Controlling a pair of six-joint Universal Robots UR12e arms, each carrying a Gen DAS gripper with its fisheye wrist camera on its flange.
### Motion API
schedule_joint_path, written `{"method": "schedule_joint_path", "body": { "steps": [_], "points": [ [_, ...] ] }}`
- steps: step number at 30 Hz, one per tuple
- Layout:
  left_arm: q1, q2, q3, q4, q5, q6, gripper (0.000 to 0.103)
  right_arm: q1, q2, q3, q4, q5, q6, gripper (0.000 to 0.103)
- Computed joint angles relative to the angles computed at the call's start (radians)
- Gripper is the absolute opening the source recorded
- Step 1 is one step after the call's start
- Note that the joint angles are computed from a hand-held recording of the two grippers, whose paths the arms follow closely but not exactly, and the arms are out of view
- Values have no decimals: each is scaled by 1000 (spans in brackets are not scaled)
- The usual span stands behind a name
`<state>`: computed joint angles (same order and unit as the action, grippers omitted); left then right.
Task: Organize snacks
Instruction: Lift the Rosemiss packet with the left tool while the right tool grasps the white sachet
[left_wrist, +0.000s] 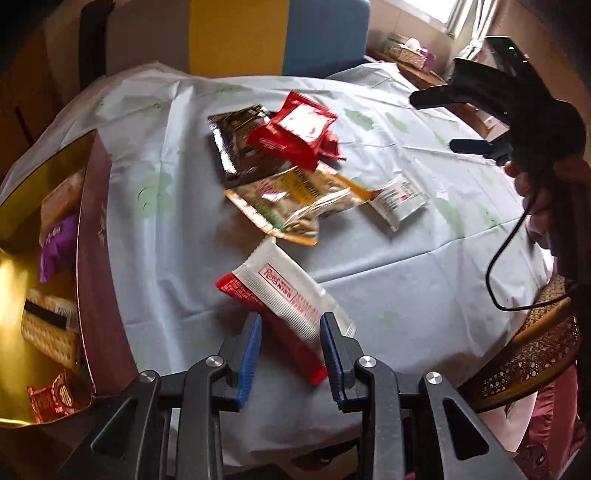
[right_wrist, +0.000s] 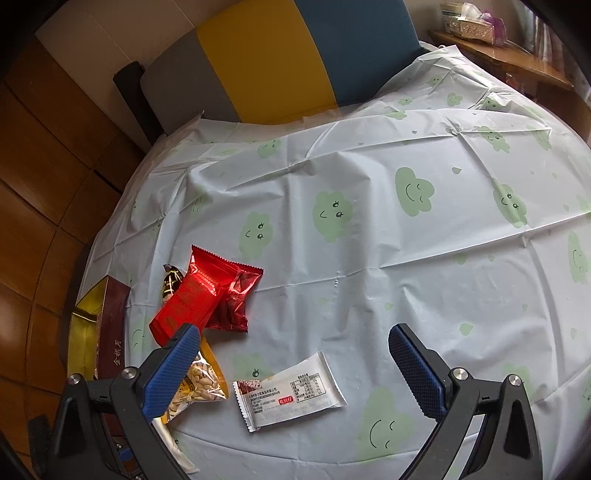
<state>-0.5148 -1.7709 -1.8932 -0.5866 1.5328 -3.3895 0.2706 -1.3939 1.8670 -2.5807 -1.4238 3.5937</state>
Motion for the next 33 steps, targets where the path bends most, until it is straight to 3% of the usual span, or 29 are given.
{"method": "schedule_joint_path", "body": {
  "steps": [8,15,22,27,33],
  "points": [
    [22,-9,8,-27,-85,-119,48,4,4,-9,25,0,-18,103],
    [4,-48,68,-90,-27,-203,57,3,5,-11,32,1,-19,103],
    [-50,-87,115,-128,140,-89,57,4,7,-14,34,-2,-25,103],
    [-35,-63,69,-58,123,-61,41,3,10,-16,47,6,-34,103],
    [-16,-26,4,18,94,-37,37,-23,17,-17,125,175,-57,103]
  ]
}}
